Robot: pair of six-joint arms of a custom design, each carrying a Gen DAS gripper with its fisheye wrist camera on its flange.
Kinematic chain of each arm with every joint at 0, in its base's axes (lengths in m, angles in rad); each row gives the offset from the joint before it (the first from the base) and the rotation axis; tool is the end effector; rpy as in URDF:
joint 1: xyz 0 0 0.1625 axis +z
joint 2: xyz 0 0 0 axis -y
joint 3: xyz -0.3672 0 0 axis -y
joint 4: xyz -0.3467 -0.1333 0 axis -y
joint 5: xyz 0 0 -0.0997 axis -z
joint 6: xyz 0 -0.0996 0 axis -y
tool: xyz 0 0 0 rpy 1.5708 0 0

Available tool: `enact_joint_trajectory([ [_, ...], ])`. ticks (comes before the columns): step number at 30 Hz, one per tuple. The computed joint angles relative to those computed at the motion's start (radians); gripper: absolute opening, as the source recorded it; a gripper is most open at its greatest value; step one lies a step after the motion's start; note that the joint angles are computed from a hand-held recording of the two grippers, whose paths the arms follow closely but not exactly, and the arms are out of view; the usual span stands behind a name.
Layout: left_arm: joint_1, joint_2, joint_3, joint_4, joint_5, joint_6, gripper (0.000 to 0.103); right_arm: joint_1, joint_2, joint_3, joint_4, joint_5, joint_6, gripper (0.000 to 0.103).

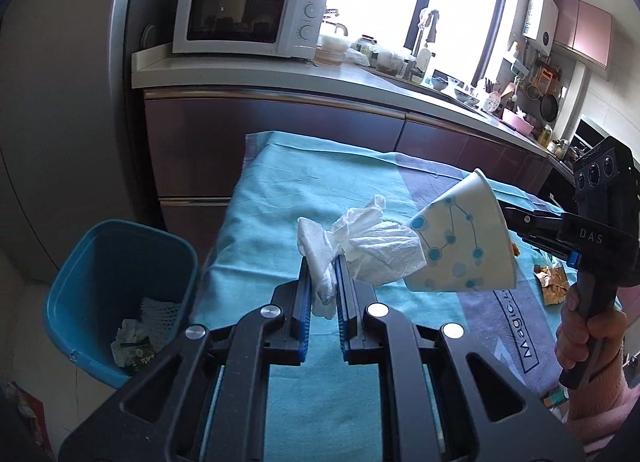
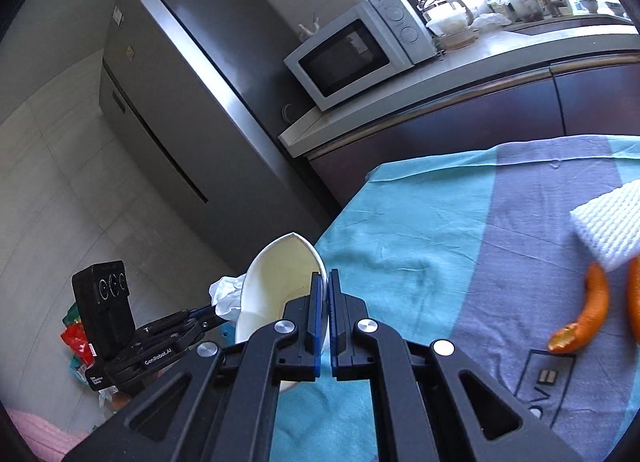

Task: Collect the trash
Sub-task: 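Carry the tissue and cup to the teal bin and release them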

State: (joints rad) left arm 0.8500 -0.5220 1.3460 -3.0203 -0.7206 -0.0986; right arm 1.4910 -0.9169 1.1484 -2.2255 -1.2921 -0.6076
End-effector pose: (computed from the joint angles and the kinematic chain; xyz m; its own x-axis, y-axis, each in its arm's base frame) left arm -0.2879 -0.6431 0.0963 -0.8349 0.0445 -0.5485 0.4550 0.6164 -0.6426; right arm 0.1051 -0.7017 0.3280 -0.8357 -0.5484 0.0285 -0.4926 0.7257 -0.4804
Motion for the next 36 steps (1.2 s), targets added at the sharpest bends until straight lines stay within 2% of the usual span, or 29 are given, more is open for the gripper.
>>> enact_joint_trajectory([
  [8, 0.012, -0.086, 0.114, -0.049, 0.102, -0.046, 0.012, 0.057, 0.104, -0.110, 0.097, 0.001, -0.014, 0.002],
  [19, 0.035, -0.173, 0.212, -0.061, 0.228, -0.111, 0.012, 0.123, 0.244, -0.265, 0.217, -0.028, -0.027, 0.002],
  [31, 0.099, -0.226, 0.249, 0.044, 0.293, -0.243, 0.012, 0.172, 0.395, -0.425, 0.325, -0.086, 0.015, 0.002],
  [36, 0.126, -0.231, 0.242, 0.089, 0.293, -0.291, 0.013, 0.191, 0.449, -0.476, 0.348, -0.122, 0.030, 0.002],
])
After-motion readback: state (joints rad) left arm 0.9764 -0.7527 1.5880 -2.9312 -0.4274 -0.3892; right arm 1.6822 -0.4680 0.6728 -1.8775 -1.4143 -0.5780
